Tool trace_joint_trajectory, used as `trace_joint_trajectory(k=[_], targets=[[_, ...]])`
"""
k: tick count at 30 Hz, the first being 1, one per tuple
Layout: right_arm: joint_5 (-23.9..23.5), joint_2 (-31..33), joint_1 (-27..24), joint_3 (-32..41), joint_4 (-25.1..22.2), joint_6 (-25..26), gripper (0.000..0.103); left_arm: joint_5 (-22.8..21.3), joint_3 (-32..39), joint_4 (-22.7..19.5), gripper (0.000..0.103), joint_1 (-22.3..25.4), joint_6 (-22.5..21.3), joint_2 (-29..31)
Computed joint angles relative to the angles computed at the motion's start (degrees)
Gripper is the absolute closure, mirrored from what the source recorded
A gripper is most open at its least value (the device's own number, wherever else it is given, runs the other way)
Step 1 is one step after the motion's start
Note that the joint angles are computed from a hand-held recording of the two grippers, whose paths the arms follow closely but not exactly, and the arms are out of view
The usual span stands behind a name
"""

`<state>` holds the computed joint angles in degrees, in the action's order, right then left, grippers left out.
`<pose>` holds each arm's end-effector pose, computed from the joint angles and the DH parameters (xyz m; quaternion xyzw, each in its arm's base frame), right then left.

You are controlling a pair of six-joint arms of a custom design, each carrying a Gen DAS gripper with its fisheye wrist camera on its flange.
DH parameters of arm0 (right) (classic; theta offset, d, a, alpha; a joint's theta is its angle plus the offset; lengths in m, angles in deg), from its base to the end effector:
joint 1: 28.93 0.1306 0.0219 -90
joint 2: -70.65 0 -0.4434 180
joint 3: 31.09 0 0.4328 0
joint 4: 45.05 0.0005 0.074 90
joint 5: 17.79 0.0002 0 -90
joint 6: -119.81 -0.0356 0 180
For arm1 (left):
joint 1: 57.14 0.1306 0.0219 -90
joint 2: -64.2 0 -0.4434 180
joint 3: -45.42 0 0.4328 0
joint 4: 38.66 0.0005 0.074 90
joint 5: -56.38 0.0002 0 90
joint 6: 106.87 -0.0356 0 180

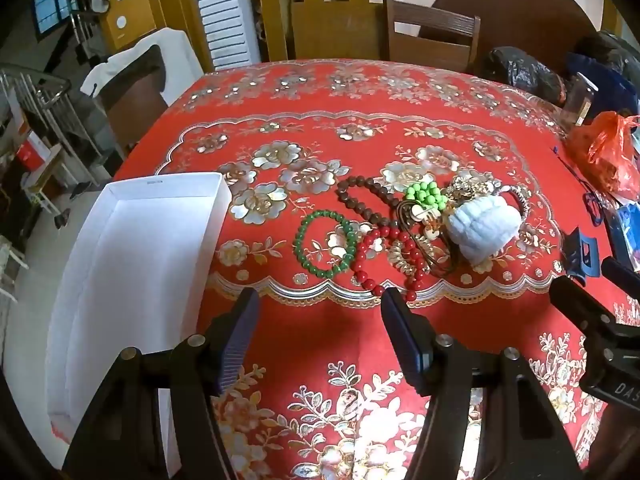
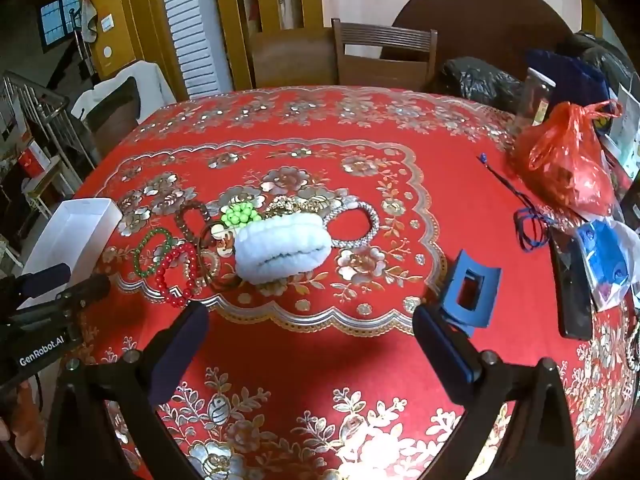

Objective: Organize jewelry

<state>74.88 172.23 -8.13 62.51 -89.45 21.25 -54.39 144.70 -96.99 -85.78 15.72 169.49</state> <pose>0.5675 0.2133 0.4180 -0.0934 0.9417 0.0604 0.3174 0.5460 -0.2844 0.4162 -0.0731 0.9571 0.0400 0.2775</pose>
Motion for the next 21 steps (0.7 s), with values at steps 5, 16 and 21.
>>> trace_joint_trajectory(k=[5,16,21], targets=[[-0.46,0.06,-0.14,-0.17,-0.08,0.45,0.000,2.27,-0.83,0.26,0.028,0.92,0.99,-0.34],[-2.68,2.18,-0.52,1.99,-0.84,0.42,0.000,11.68,-4.21,2.75,0.028,4.55,5.05,-2.49],[-5.68,2.80,-1.25,3.05,-2.56,-0.95,0.000,11.55,-4.03,1.75,0.028,5.27,5.24,-2.21]])
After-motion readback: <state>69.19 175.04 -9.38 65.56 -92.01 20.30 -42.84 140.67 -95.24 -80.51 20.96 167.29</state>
